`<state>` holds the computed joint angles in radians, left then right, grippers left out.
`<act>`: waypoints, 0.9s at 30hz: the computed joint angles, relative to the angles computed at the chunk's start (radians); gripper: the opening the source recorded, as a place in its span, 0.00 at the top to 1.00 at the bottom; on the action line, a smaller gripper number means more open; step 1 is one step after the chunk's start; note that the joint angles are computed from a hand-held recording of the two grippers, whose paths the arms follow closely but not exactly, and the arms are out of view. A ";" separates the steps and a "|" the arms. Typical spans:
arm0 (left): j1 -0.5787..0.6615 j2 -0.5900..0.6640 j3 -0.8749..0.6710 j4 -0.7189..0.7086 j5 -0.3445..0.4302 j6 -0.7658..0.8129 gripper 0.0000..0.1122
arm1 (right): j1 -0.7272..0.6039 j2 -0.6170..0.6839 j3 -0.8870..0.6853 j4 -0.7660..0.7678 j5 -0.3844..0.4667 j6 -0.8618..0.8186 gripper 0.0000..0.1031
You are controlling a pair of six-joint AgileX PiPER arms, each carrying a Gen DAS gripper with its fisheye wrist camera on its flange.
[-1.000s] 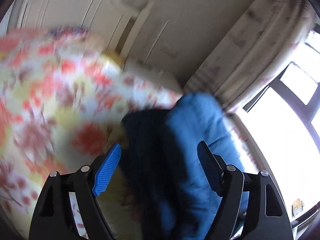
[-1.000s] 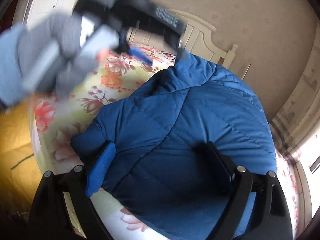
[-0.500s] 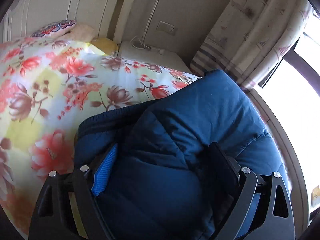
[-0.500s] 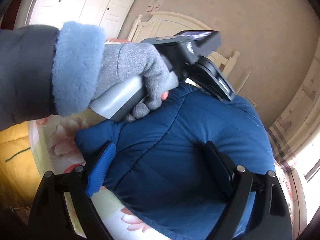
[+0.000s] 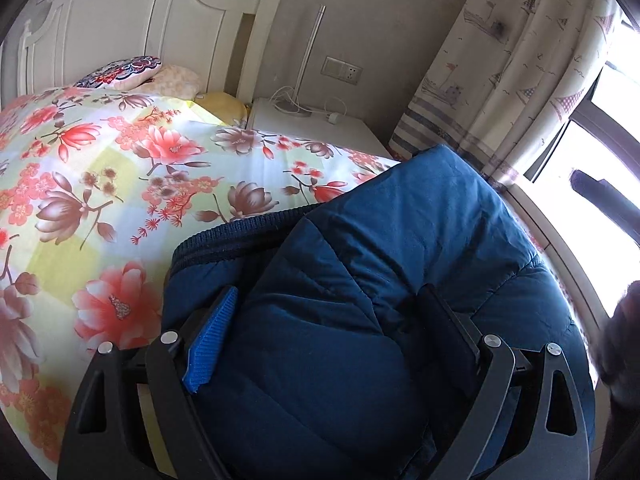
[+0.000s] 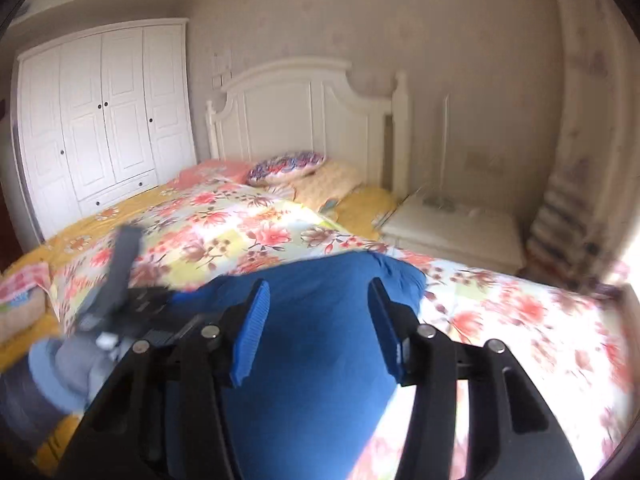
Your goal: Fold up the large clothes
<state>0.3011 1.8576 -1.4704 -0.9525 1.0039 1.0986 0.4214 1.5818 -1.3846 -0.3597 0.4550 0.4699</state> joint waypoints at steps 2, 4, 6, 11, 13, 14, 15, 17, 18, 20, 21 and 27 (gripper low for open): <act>0.005 0.005 -0.001 -0.010 0.006 0.001 0.18 | -0.031 0.195 -0.200 0.080 0.119 -0.171 0.51; 0.014 0.007 0.000 -0.023 0.003 -0.004 0.18 | -0.056 0.385 -0.377 0.181 0.254 -0.330 0.48; 0.027 0.035 -0.025 -0.028 0.026 -0.031 0.18 | -0.096 0.446 -0.444 0.293 0.289 -0.360 0.46; 0.022 0.035 -0.025 -0.027 0.030 -0.023 0.17 | -0.035 0.489 -0.625 0.133 0.493 -0.354 0.45; 0.030 0.044 -0.030 -0.043 0.047 -0.020 0.16 | -0.040 0.473 -0.634 0.088 0.454 -0.314 0.45; 0.034 0.047 -0.030 -0.050 0.051 -0.016 0.16 | -0.044 0.474 -0.639 0.074 0.444 -0.288 0.45; 0.038 0.050 -0.031 -0.057 0.056 -0.014 0.16 | -0.052 0.515 -0.682 0.086 0.467 -0.284 0.50; 0.041 0.054 -0.033 -0.064 0.059 -0.016 0.16 | -0.074 0.607 -0.739 0.174 0.513 -0.369 0.52; 0.041 0.056 -0.034 -0.063 0.055 -0.023 0.17 | -0.089 0.618 -0.726 0.210 0.482 -0.384 0.51; 0.040 0.060 -0.041 -0.057 0.053 -0.038 0.17 | -0.094 0.646 -0.798 0.218 0.538 -0.399 0.52; 0.039 0.058 -0.040 -0.053 0.050 -0.038 0.16 | -0.077 0.673 -0.864 0.178 0.594 -0.406 0.52; 0.029 0.027 -0.003 -0.042 0.003 -0.015 0.15 | -0.021 0.646 -1.015 0.164 0.630 -0.388 0.51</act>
<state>0.3297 1.8850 -1.4734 -0.9943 1.0065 1.0836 0.4000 2.2277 -2.4000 -0.1958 1.0848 0.0815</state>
